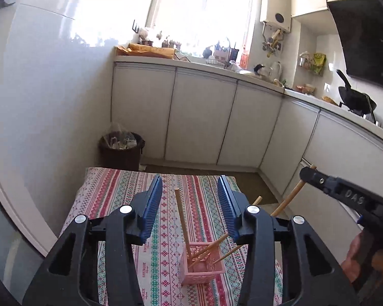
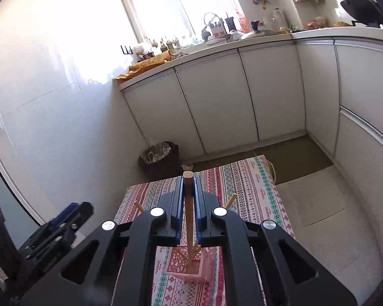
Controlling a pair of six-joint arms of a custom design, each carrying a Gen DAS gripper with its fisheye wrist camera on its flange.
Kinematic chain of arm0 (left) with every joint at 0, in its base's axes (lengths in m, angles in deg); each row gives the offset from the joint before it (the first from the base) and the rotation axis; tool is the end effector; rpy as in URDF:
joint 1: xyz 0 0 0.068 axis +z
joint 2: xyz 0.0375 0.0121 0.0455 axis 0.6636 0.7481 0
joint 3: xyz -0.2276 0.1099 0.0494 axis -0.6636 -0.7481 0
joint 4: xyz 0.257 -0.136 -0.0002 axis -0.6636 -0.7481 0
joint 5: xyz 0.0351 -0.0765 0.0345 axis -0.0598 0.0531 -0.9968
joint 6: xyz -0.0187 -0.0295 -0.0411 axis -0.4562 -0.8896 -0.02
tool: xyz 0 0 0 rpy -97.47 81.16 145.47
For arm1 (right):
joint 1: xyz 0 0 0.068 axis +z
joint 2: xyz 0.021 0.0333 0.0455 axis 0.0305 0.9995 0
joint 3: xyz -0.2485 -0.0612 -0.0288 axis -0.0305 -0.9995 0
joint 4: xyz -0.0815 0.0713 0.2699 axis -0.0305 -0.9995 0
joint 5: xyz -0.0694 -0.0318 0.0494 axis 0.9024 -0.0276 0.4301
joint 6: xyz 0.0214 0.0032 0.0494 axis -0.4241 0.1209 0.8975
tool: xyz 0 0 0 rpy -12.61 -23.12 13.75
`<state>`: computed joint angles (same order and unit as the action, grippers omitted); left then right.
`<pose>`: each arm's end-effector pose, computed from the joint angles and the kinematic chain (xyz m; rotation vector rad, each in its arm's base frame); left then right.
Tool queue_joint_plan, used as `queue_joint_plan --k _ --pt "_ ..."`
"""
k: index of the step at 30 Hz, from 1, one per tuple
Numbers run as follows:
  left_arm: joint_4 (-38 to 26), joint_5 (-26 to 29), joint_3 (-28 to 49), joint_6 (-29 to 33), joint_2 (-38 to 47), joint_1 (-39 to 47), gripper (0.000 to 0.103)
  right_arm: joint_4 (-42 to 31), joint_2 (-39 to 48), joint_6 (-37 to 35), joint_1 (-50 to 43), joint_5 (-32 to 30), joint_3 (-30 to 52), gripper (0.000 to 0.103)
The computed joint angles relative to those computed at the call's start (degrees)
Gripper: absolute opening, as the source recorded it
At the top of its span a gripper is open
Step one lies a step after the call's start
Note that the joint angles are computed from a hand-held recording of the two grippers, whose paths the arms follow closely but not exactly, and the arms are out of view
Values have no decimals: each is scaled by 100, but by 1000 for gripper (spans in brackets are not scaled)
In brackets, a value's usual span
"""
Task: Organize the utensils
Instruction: 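Lower both chopsticks into the pink basket and open both tools, then move both open tools back over the chopstick pile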
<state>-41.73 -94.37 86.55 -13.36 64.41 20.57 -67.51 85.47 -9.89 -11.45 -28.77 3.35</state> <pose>0.3024 -0.1039 0.4164 -0.1535 1.9645 -0.1133 0.3095 -0.0515 0.4189 -0.0245 2.0978 0.5660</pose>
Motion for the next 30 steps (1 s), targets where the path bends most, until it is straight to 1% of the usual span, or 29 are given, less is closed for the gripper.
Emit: queue_joint_plan --k 2,3,4,6,8,11,13,16,17,18,19,21,25,27,29,30 --pt "-31 14 -188 -78 -261 81 42 232 20 56 196 174 -159 8" --pt "-69 10 -240 -99 -332 115 42 246 85 75 266 157 -196 11" --pt "-126 13 -298 -119 -402 149 42 217 146 157 319 204 -221 11" --pt "-232 68 -384 -129 -495 206 42 76 248 286 337 169 -222 31" --pt "-320 87 -468 -155 -570 237 43 69 132 341 292 233 -358 38" --pt "-430 228 -531 -289 -627 295 45 -112 18 183 254 380 -322 39" --pt "-542 236 -544 -384 -663 256 48 -214 -105 133 184 408 -329 43" --pt "-643 236 -602 -455 -752 175 55 -316 -341 19 52 441 -405 47" --pt "-670 192 -632 -492 -795 111 59 -374 -415 -31 5 450 -434 51" --pt "-700 149 -658 -513 -823 47 64 -424 -514 -67 -44 475 -487 57" --pt "-741 102 -658 -525 -826 -22 67 -476 -616 -108 -105 481 -553 61" --pt "-835 -12 -659 -545 -835 -183 76 -530 -873 -170 -276 452 -740 75" --pt "-981 -504 -734 -653 -920 -586 84 -628 -1355 -413 -602 676 -1090 84" --pt "-1047 -723 -768 -691 -948 -756 90 -600 -1649 -525 -777 875 -1311 91" --pt "-1139 -951 -778 -697 -948 -966 95 -580 -1911 -664 -976 967 -1495 94" --pt "-1169 -1036 -797 -710 -955 -1058 96 -602 -2040 -759 -1074 1029 -1582 96"
